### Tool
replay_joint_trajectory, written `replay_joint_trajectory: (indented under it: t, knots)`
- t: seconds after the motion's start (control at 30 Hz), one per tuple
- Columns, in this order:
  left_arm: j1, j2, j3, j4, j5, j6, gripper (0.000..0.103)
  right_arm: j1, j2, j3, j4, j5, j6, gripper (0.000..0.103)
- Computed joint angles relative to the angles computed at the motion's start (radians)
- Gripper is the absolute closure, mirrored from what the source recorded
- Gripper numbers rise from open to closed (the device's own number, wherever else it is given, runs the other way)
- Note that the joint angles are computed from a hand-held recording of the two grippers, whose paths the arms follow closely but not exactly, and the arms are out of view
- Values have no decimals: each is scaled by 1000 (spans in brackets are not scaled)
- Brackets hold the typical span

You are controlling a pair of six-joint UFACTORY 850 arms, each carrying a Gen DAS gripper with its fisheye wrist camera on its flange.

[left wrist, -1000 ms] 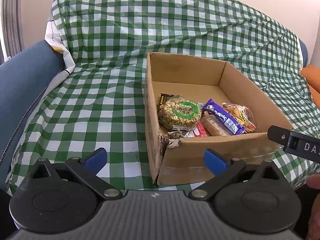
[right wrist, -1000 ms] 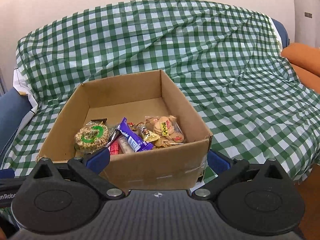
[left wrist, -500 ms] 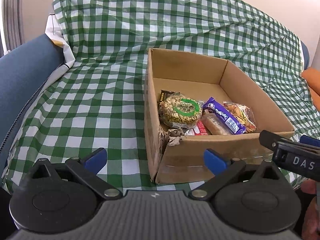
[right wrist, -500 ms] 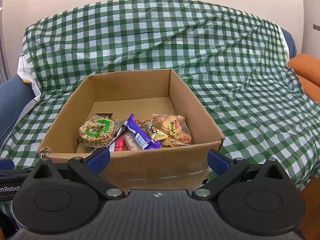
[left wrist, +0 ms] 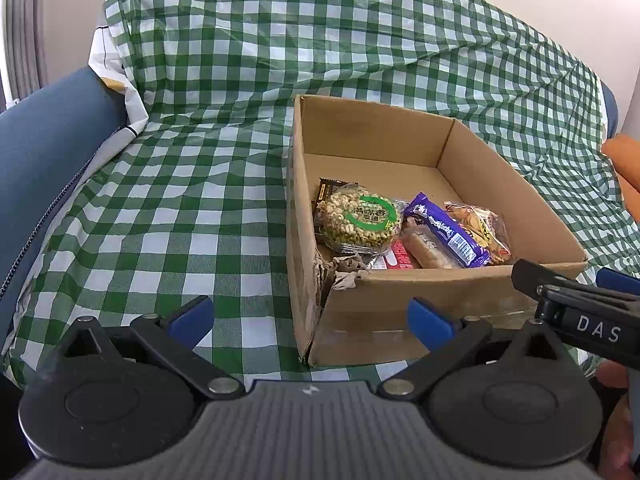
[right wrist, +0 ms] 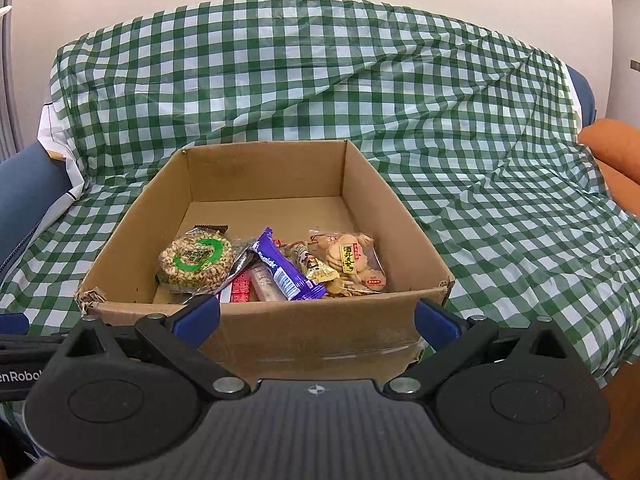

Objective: Organize snacks

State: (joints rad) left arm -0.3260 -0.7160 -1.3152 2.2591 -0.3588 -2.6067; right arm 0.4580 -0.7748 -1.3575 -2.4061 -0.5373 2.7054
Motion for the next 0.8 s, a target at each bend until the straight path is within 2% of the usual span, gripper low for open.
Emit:
replay_joint_trajectory:
  t: [0.8]
  knots:
    - [-3,5,4,1,-8,-2,0,1,2,2,1,-5,-2,1]
